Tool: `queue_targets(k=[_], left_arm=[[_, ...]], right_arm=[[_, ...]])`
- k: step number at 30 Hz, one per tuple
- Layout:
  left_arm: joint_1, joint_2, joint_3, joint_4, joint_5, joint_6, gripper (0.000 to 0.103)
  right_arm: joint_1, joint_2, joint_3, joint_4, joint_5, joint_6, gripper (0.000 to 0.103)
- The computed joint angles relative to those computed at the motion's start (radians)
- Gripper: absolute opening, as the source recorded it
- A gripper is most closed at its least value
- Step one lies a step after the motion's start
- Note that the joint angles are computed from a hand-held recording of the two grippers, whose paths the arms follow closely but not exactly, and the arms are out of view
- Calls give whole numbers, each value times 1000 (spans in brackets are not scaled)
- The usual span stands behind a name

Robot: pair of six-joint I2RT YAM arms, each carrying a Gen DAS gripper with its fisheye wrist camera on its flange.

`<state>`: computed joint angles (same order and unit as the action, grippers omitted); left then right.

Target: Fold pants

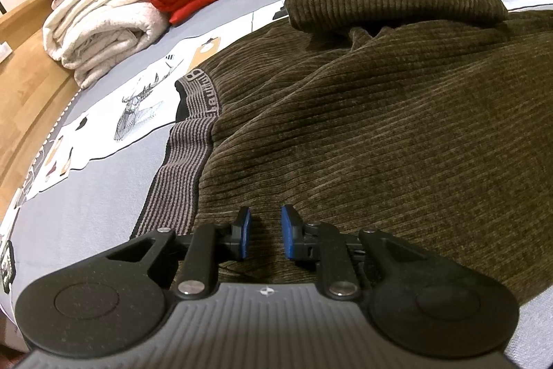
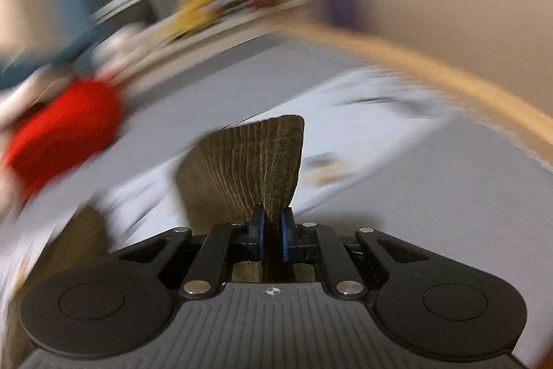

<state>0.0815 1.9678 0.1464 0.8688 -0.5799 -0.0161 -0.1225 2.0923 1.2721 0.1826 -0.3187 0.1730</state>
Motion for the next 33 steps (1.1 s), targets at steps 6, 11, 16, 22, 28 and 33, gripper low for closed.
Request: queue_targets(k=[6, 11, 16, 22, 28, 33], left_arm=[[38, -42, 1, -41, 42, -28, 20], [47, -61, -2, -55, 55, -35, 20], [209, -254, 35, -284, 244, -25, 38], [550, -467, 121, -459, 513, 110, 53], [741, -250, 400, -616, 684, 109, 63], [779, -48, 591, -703, 795, 31, 85]], right_arm=[[-185, 179, 241, -479, 241, 272, 7], [-223, 225, 285, -542, 215, 352, 7], [-194, 209, 280, -515, 255, 293, 7], [-141, 212, 323, -558, 370, 228, 17], [-103, 39, 109, -270, 445, 138, 36], [-83, -63, 2, -155, 308, 67, 36]])
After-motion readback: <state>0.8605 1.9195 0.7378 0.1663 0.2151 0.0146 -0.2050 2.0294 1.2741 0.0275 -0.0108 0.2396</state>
